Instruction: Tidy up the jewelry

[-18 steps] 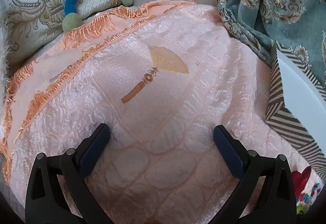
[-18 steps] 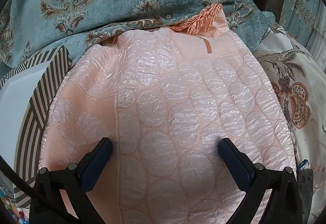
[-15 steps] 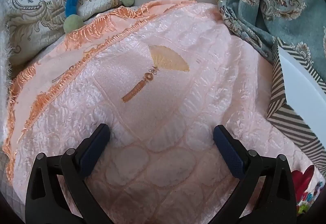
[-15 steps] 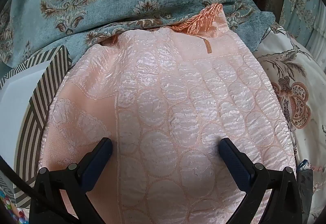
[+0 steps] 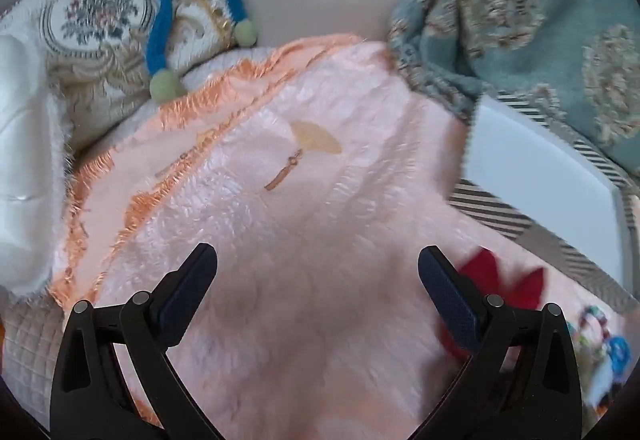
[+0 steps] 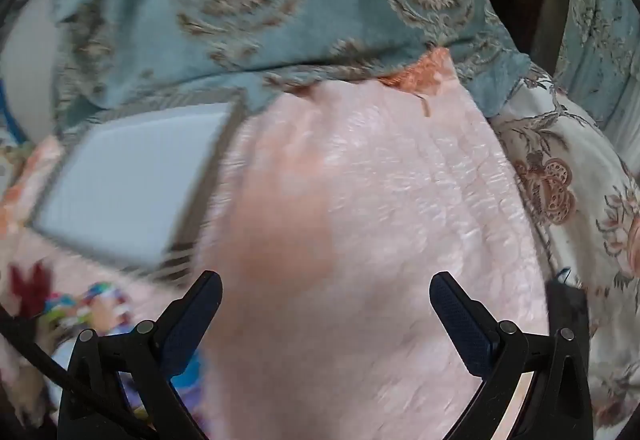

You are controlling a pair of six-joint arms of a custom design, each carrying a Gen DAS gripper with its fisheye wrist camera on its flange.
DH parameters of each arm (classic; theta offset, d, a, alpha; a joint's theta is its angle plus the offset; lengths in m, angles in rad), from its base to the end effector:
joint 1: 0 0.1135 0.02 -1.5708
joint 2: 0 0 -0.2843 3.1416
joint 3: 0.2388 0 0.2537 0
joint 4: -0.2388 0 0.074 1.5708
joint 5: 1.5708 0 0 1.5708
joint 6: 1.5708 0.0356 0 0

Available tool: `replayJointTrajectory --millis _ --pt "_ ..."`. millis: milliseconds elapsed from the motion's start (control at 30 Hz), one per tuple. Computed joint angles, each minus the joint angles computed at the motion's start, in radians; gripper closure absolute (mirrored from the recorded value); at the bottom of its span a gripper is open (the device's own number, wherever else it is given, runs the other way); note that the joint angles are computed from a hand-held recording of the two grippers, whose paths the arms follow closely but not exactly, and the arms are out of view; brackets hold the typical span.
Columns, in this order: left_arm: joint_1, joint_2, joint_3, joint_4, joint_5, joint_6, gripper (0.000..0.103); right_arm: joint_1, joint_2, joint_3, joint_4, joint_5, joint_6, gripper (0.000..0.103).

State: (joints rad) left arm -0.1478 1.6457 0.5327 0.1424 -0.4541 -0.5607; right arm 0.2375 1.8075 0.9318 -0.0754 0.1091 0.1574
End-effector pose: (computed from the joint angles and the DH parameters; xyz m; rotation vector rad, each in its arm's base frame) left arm 0.2633 -0.0234 0.1149 -0.6646 2.3304 0.2643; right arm 0.3451 0.0796 0.1499 -0.0567 2.5131 0.0233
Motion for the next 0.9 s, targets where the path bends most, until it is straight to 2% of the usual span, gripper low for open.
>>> replayJointTrajectory --millis 133,333,667,900 --pt "-0.110 -0.130 -0.018 -0.107 -0.056 -0.051 0.001 0.090 -0.061 -0.041 -0.014 0.015 0.016 0.000" --pt "-0.266 -0.213 -0.005 -0.218 -0.135 -0.113 0.001 0.211 -0.153 -0.109 -0.003 0.035 0.053 0.000" --pt "-0.472 -0.193 0.078 -0.359 -0.251 -0.244 0.001 0.338 -0.255 -0.154 -0.030 0.107 0.074 0.000" --pt "-0.535 -0.177 0.113 -0.408 -0.275 -0.279 0.001 0.361 -0.296 -0.171 -0.045 0.130 0.080 0.000"
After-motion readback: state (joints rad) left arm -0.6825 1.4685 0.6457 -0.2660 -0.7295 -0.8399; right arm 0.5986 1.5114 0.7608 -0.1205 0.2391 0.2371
